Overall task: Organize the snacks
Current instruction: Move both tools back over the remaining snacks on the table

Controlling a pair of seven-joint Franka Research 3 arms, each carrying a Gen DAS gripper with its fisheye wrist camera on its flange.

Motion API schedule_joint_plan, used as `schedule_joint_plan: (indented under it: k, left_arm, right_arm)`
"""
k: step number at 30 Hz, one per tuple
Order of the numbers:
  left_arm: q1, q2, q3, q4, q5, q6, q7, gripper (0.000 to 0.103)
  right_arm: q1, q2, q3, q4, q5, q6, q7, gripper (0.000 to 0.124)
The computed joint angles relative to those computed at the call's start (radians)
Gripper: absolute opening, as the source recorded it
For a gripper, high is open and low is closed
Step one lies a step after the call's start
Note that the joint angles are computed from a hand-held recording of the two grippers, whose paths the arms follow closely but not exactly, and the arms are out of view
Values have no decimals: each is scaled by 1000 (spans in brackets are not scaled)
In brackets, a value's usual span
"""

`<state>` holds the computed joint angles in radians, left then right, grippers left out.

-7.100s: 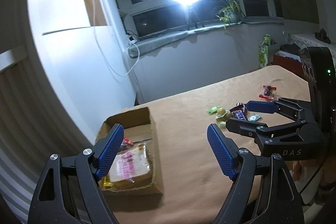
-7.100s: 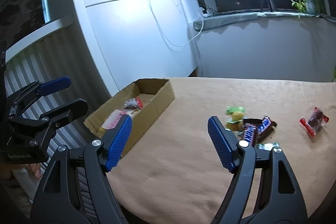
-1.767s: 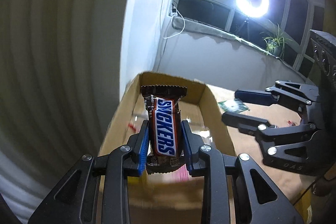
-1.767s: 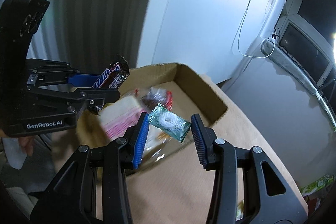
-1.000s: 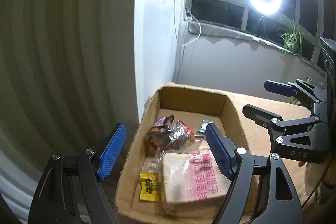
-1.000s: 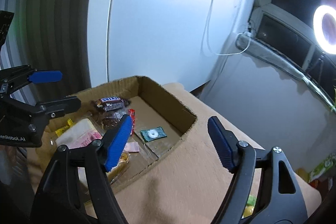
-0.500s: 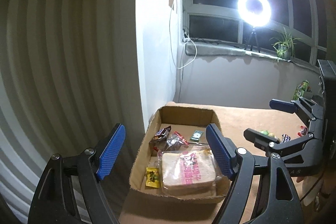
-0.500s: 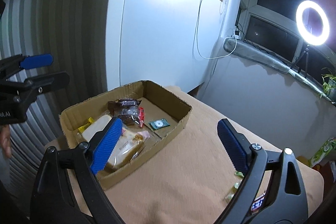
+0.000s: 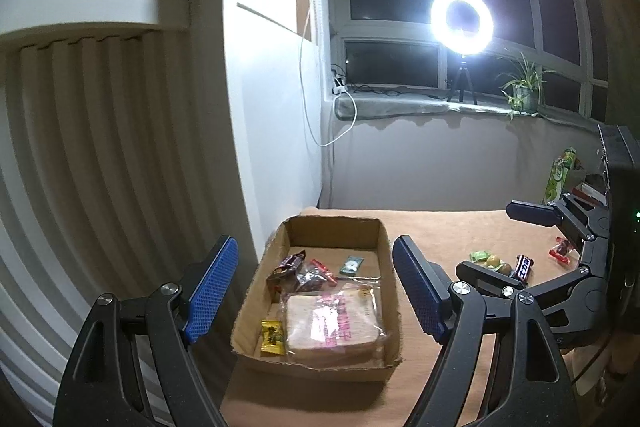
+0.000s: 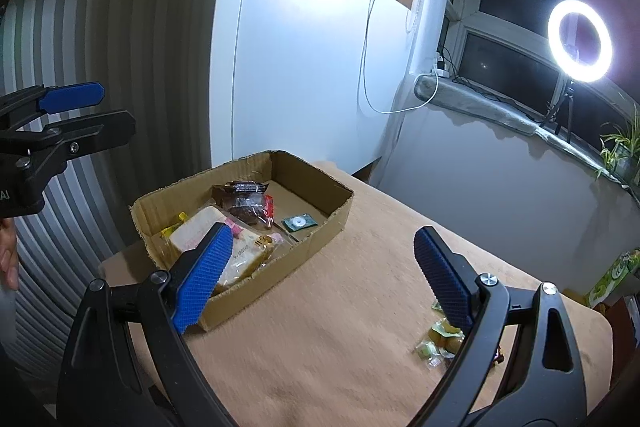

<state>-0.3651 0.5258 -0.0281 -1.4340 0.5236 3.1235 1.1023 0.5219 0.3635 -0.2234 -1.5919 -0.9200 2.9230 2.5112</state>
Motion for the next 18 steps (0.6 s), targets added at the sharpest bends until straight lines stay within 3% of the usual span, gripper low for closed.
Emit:
schedule_joint_plan:
  k: [8,18]
  left_arm:
    - [-26,10,0,21,17,-21,9,80]
    - [-58,54,-35,97,30,-92,57,80]
  right_arm:
    - [-8,-49,-14,-69,-80,20,97,94]
    - [-80,-115,14,-161,-212,47,254,94]
